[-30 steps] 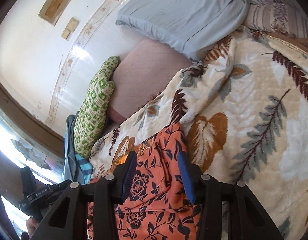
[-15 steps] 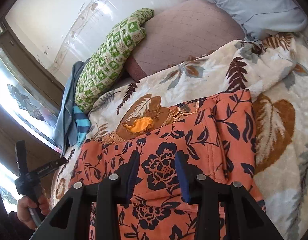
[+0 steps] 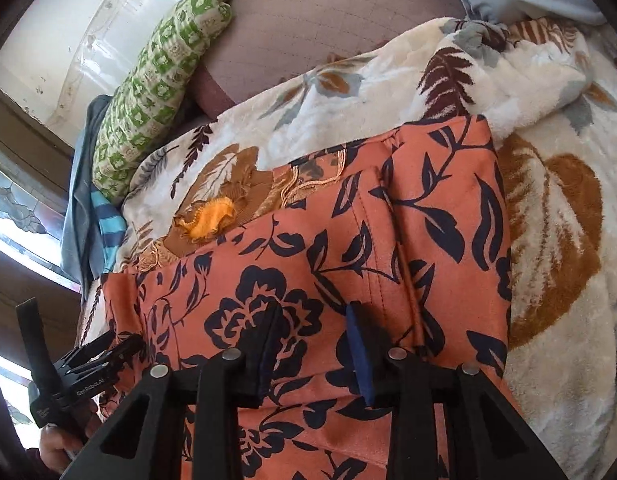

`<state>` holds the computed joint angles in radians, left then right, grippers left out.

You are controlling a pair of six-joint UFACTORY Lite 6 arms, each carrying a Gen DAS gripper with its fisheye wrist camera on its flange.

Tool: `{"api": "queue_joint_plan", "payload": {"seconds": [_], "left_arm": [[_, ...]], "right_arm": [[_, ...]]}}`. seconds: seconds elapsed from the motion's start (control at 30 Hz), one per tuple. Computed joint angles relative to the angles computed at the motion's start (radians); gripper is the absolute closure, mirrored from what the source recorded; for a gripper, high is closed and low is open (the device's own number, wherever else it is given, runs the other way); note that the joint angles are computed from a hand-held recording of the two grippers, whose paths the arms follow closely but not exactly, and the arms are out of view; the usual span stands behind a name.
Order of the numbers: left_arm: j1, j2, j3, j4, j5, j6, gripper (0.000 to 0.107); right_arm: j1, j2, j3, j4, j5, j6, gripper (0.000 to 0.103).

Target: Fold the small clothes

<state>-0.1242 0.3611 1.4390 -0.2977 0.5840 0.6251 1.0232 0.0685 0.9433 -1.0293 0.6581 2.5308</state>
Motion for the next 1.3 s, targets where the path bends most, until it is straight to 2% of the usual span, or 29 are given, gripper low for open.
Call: {"api": "queue_joint_plan", "payload": {"seconds": [0.07, 0.13, 0.17, 0.23, 0.3, 0.37, 0.47, 0.67, 0.7, 0.73, 0.77, 0.93, 1.0, 1.1, 1.13, 1.2, 1.23, 1.3], "left_arm": [[0.041, -0.060, -0.042, -0.092, 0.004, 0.081, 0.021], [0.054, -0.070, -0.069, -0.093, -0.024, 0.071, 0.021], [0.050, -0.042, -0.059, -0.031, -0.018, 0.015, 0.019], [0.039, 0.068, -0.018, 0.128, 0.053, -0.101, 0.017], [0.052, 0.027, -0.069, 0.119, 0.011, -0.069, 0.015], [0.072, -0.028, -0.093, 0.097, 0.048, -0.020, 0.016], [0.174, -0.139, -0.143, -0.068, 0.106, 0.152, 0.016], [0.430, -0.341, -0.309, -0.202, 0.189, 0.422, 0.016], [0.469, -0.364, -0.335, -0.218, 0.200, 0.459, 0.016], [0.504, -0.386, -0.366, -0.227, 0.210, 0.488, 0.016], [0.530, -0.404, -0.399, -0.231, 0.214, 0.508, 0.016], [0.643, -0.486, -0.579, -0.251, 0.240, 0.613, 0.016], [0.646, -0.531, -0.667, -0.260, 0.204, 0.654, 0.016], [0.661, -0.633, -0.821, -0.368, 0.088, 0.846, 0.012], [0.671, -0.633, -0.825, -0.384, 0.091, 0.859, 0.012], [0.666, -0.609, -0.790, -0.345, 0.115, 0.788, 0.012], [0.670, -0.604, -0.774, -0.328, 0.132, 0.767, 0.012], [0.703, -0.607, -0.752, -0.338, 0.177, 0.787, 0.012]], "right_arm": [[0.044, -0.001, 0.037, -0.024, 0.080, -0.003, 0.068], [0.066, 0.013, 0.069, -0.046, 0.117, -0.011, 0.066], [0.059, 0.026, 0.082, -0.024, 0.102, -0.038, 0.066], [0.002, 0.080, 0.104, 0.122, 0.003, -0.167, 0.066], [-0.014, 0.100, 0.090, 0.165, -0.046, -0.197, 0.065], [0.020, 0.075, 0.085, 0.147, -0.004, -0.161, 0.066], [0.092, -0.010, 0.013, 0.060, 0.036, -0.016, 0.066], [0.306, -0.154, -0.060, 0.016, 0.229, 0.147, 0.064], [0.345, -0.152, -0.042, 0.026, 0.271, 0.140, 0.062], [0.384, -0.143, -0.022, 0.031, 0.313, 0.141, 0.045], [0.422, -0.137, -0.005, 0.043, 0.354, 0.142, 0.041], [0.591, -0.081, 0.050, 0.125, 0.461, 0.179, 0.041], [0.667, -0.033, 0.079, 0.157, 0.496, 0.252, 0.041], [0.749, 0.062, 0.153, 0.215, 0.545, 0.305, 0.041], [0.757, 0.083, 0.167, 0.248, 0.531, 0.301, 0.041], [0.748, 0.116, 0.164, 0.307, 0.435, 0.302, 0.042], [0.755, 0.142, 0.182, 0.323, 0.428, 0.300, 0.044], [0.785, 0.171, 0.248, 0.334, 0.495, 0.268, 0.045]]}}
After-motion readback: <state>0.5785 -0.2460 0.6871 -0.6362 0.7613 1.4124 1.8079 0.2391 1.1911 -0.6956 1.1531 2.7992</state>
